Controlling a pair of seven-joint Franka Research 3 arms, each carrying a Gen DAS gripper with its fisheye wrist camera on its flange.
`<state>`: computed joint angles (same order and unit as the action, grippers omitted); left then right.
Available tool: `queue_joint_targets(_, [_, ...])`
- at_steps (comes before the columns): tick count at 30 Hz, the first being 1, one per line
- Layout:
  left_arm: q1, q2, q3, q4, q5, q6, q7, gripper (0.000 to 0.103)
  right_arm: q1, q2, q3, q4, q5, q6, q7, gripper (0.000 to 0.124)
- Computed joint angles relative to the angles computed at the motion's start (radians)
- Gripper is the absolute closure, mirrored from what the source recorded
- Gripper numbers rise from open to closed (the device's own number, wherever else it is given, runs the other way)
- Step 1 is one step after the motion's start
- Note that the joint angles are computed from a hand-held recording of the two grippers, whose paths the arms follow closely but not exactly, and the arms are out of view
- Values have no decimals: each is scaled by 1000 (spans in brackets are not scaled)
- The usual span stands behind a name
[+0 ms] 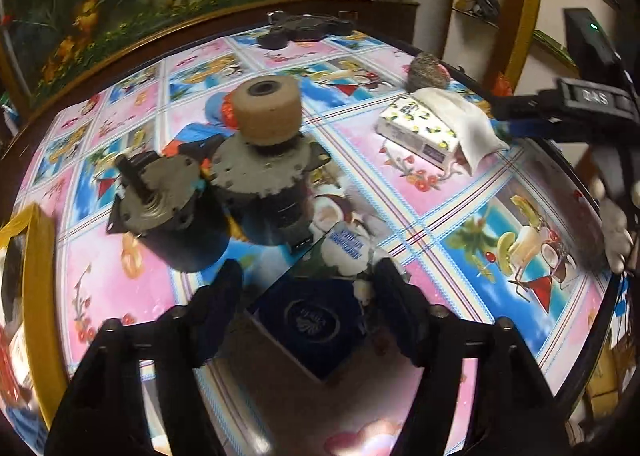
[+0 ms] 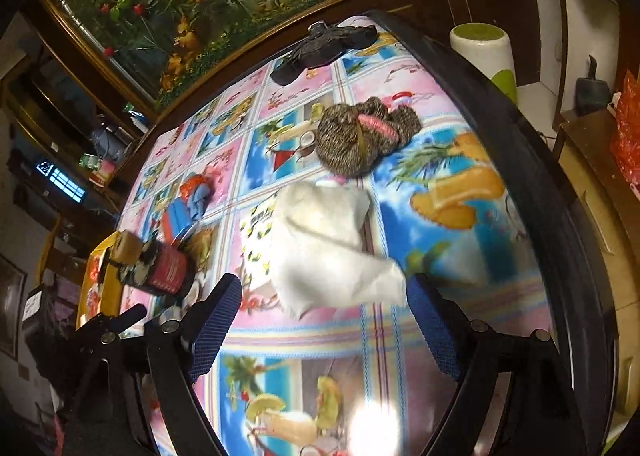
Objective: Organize soft objects
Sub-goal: 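Grasp the blue tissue pack with the left tool while the right tool grasps the white cloth, then lift the blue tissue pack and white cloth toward the box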
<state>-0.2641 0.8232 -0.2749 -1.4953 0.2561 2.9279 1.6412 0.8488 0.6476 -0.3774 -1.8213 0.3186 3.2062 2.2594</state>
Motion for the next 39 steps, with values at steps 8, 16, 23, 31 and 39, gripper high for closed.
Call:
queue_joint_targets(8, [98, 13, -128, 0, -102, -76, 155, 30, -33, 94, -10, 169, -106, -139, 50, 43])
queue_joint_targets(16, [88, 35, -139, 34, -130, -101, 265, 30, -112, 110, 68, 206, -186, -145, 79, 69])
queue_joint_targets(23, [59, 11, -88, 21, -112, -66, 268, 27, -92, 93, 39, 169, -212, -118, 125, 65])
queue_joint_targets(31, [17, 41, -71, 55, -131, -123, 231, 36, -83, 123, 27, 205, -213, -130, 131, 61])
queue_joint_targets(39, [148, -38, -179, -87, -244, -52, 218, 43, -61, 51, 48, 67, -132, 15, 56, 106])
